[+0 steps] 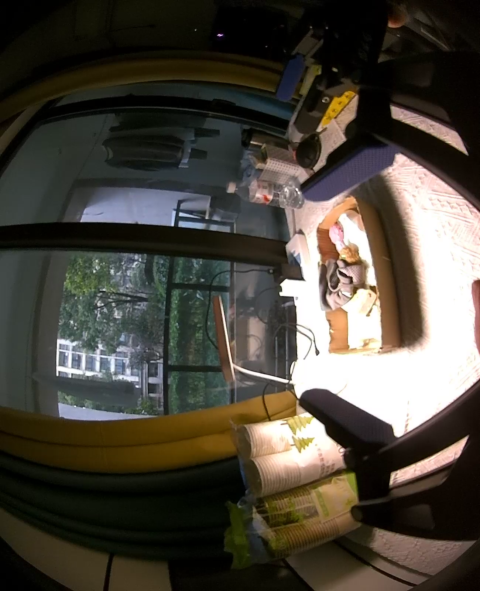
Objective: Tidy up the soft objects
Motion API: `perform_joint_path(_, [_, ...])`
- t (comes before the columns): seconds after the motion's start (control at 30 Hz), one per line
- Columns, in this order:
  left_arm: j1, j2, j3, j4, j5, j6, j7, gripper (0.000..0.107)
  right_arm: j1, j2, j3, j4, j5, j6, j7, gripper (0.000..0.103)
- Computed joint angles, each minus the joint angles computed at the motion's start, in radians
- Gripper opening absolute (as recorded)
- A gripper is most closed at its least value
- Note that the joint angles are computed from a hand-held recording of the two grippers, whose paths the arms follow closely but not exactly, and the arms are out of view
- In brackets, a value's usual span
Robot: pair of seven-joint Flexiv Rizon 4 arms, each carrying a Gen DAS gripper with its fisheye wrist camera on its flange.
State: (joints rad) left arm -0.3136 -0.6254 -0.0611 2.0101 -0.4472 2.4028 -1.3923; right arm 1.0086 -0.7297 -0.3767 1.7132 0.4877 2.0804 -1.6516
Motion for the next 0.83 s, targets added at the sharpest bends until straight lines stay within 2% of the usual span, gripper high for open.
perform_joint_path(0.83, [0.006, -0.005, -0.006, 0.002, 0.020, -0.004, -0.011, 0.102, -0.008, -0.003, 0.006, 0.000, -0.004, -0.002, 0.000, 0.084])
